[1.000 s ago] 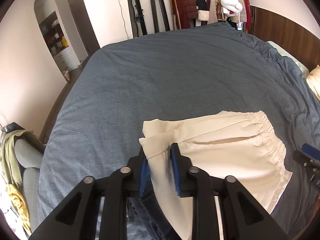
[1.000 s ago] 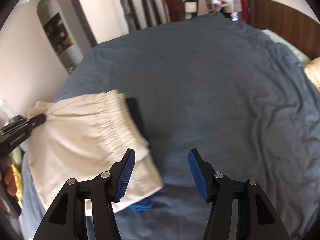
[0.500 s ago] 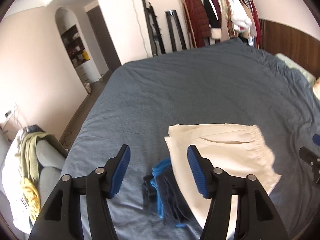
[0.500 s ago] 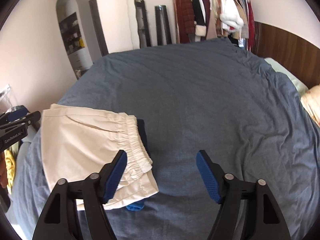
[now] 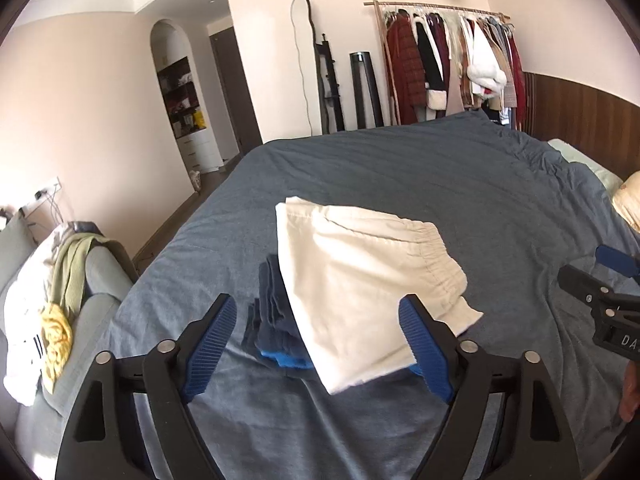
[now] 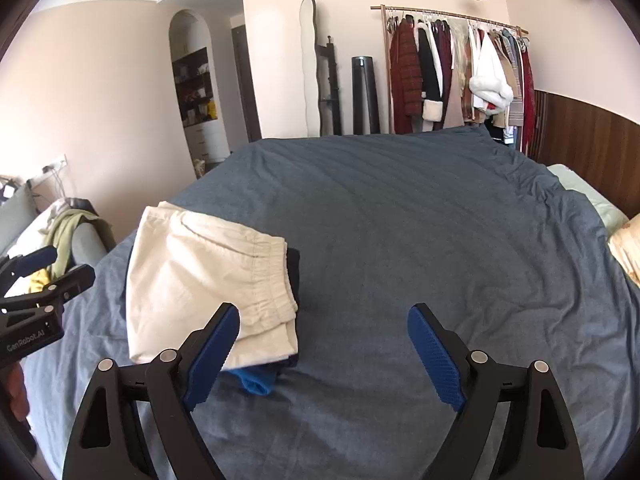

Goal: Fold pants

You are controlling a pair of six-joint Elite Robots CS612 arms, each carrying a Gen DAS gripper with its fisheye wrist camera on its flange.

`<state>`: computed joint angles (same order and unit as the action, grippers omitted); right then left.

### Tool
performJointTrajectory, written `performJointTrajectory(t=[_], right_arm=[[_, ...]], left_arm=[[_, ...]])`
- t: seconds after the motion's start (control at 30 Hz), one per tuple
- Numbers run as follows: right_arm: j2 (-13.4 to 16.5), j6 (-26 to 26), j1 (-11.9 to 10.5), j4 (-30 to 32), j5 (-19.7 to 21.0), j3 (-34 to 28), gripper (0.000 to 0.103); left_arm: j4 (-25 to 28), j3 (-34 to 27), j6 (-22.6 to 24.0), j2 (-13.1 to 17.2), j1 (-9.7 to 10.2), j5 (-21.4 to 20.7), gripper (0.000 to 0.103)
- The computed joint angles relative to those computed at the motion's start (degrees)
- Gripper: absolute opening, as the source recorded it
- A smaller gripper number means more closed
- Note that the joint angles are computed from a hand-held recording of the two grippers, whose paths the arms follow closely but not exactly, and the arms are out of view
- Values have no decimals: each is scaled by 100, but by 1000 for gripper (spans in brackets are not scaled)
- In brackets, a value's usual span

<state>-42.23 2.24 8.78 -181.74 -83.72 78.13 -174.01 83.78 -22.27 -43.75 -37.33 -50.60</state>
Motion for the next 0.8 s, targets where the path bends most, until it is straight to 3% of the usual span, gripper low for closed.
performJointTrajectory(t=[0.43, 0.57, 0.8], right_arm=[[17, -302, -307, -1471, 710, 860, 87], [-50, -289, -389, -1953, 837, 1230, 87], [-386, -144, -438, -2318, 792, 1849, 87]], left_arm=[[-1118, 500, -300, 247, -520, 881, 87], [-1285, 749, -338, 177, -715, 1167, 88], [-1478, 1139, -466, -96, -926, 1186, 91]])
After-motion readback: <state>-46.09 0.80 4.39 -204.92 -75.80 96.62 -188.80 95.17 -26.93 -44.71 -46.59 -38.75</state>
